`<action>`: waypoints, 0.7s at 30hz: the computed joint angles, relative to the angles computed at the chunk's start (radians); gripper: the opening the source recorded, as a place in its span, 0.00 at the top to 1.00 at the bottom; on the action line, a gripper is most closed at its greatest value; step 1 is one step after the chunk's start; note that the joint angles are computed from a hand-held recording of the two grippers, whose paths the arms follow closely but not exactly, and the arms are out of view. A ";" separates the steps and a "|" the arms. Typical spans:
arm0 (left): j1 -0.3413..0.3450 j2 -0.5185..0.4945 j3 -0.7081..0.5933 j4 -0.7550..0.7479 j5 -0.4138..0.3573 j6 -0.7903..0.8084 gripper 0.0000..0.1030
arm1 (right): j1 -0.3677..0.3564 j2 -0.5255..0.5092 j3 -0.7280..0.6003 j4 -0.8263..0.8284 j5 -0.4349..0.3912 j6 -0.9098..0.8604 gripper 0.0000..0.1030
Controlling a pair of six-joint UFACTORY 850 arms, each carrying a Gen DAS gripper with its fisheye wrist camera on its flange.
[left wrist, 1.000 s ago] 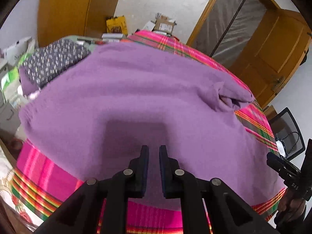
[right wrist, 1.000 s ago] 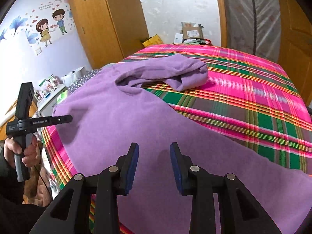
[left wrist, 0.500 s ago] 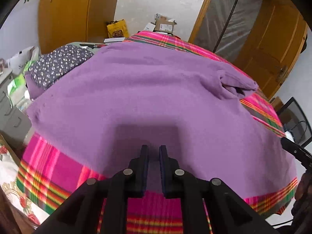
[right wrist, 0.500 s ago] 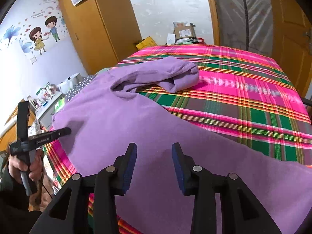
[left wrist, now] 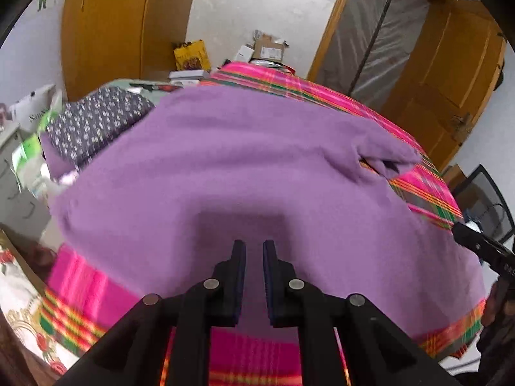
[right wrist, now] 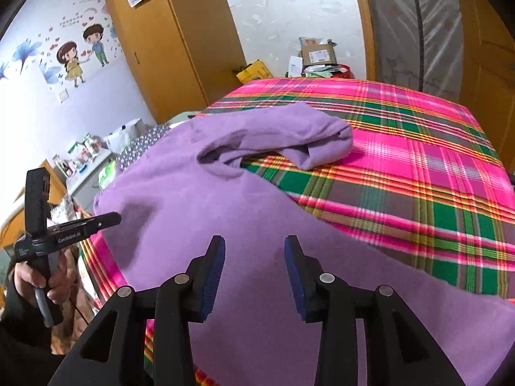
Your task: Fold clothes
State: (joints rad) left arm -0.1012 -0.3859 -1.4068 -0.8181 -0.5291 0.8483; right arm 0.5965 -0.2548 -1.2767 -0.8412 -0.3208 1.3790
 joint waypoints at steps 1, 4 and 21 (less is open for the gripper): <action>-0.005 -0.014 -0.021 0.017 0.003 -0.020 0.90 | -0.008 -0.001 -0.001 0.003 0.013 0.005 0.61; -0.015 -0.058 -0.080 0.060 -0.004 -0.065 0.90 | -0.029 -0.004 -0.008 0.010 0.029 0.027 0.61; -0.044 -0.107 -0.166 0.084 -0.098 -0.063 0.90 | 0.021 -0.151 -0.281 0.014 -0.405 -0.176 0.56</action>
State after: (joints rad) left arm -0.1453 -0.4929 -1.5732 -0.7338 -0.6266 0.7852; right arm 0.6174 -0.4054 -1.5578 -0.8268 -0.7261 1.2035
